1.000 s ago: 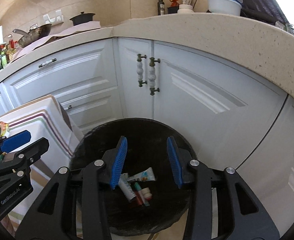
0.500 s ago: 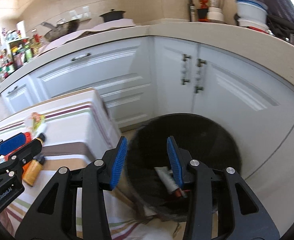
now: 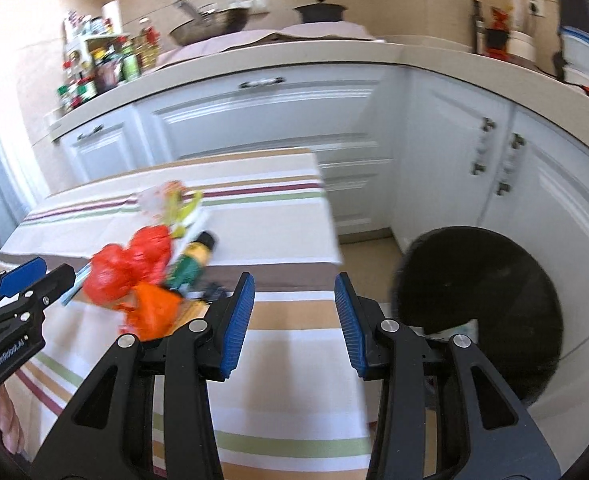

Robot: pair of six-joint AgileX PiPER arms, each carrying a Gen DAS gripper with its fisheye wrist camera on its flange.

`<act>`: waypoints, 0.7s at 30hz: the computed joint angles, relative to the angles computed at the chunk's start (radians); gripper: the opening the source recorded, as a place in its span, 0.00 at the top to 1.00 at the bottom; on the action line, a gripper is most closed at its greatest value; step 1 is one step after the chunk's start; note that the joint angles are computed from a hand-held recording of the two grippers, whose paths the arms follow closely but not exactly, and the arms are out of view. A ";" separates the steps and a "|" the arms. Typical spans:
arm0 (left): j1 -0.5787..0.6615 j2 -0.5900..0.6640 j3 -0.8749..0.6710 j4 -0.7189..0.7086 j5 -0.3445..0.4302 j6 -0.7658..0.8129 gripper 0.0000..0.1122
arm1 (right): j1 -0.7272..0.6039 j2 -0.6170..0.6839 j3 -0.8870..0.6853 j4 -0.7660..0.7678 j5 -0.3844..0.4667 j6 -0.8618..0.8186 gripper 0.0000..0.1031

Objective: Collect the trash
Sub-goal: 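Move both tools back over the table toward the yellow spray bottle, then grasp the yellow spray bottle with the right tool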

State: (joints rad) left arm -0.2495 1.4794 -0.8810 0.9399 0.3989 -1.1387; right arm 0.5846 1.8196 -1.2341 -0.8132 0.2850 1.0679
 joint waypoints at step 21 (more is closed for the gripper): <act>0.285 -0.043 0.122 -0.142 -0.162 0.182 0.54 | 0.120 0.181 -0.252 0.236 0.232 -0.250 0.61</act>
